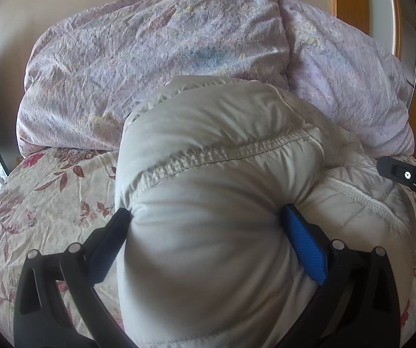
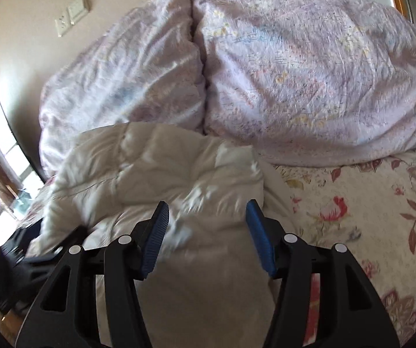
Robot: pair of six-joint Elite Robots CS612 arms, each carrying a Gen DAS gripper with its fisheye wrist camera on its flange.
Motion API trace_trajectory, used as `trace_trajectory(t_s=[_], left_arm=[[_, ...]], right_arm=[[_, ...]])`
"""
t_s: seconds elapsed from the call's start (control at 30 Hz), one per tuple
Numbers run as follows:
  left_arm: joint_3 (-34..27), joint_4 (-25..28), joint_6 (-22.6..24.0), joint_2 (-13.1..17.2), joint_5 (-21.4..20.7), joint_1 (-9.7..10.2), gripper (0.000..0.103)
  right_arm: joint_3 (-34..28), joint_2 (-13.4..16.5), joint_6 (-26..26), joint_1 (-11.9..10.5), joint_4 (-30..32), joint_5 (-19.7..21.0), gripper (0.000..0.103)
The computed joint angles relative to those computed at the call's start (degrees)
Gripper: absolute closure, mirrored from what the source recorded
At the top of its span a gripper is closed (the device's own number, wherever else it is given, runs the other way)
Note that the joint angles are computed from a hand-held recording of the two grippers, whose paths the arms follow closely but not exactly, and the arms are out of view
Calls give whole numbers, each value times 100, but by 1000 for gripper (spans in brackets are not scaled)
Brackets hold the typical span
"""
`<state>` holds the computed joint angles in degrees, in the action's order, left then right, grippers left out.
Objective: Fold large clothes
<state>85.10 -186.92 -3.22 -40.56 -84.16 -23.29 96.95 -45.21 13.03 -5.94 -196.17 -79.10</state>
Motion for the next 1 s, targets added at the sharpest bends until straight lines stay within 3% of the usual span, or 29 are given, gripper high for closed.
trace_trajectory(t_s=[0.13, 0.2, 0.4, 0.7, 0.8, 0.9, 1.0], left_arm=[[13, -43, 3, 2, 22, -9, 2], [9, -18, -3, 0, 65, -19, 2], [-4, 5, -4, 7, 172, -39, 2], [-15, 239, -67, -51, 197, -42, 2], [26, 511, -222, -166, -46, 22, 2], [220, 591, -465, -336, -311, 96, 2], [510, 376, -487, -514, -296, 104, 2]], right_arm=[[12, -56, -577, 136, 628, -389, 45], [-68, 21, -431, 100, 827, -169, 45], [-138, 109, -403, 71, 896, -25, 43], [-95, 83, -146, 128, 857, -260, 41], [-71, -14, -68, 221, 1023, -756, 24], [34, -133, -57, 256, 1035, -939, 18], [228, -282, -23, 305, 906, -1290, 8]])
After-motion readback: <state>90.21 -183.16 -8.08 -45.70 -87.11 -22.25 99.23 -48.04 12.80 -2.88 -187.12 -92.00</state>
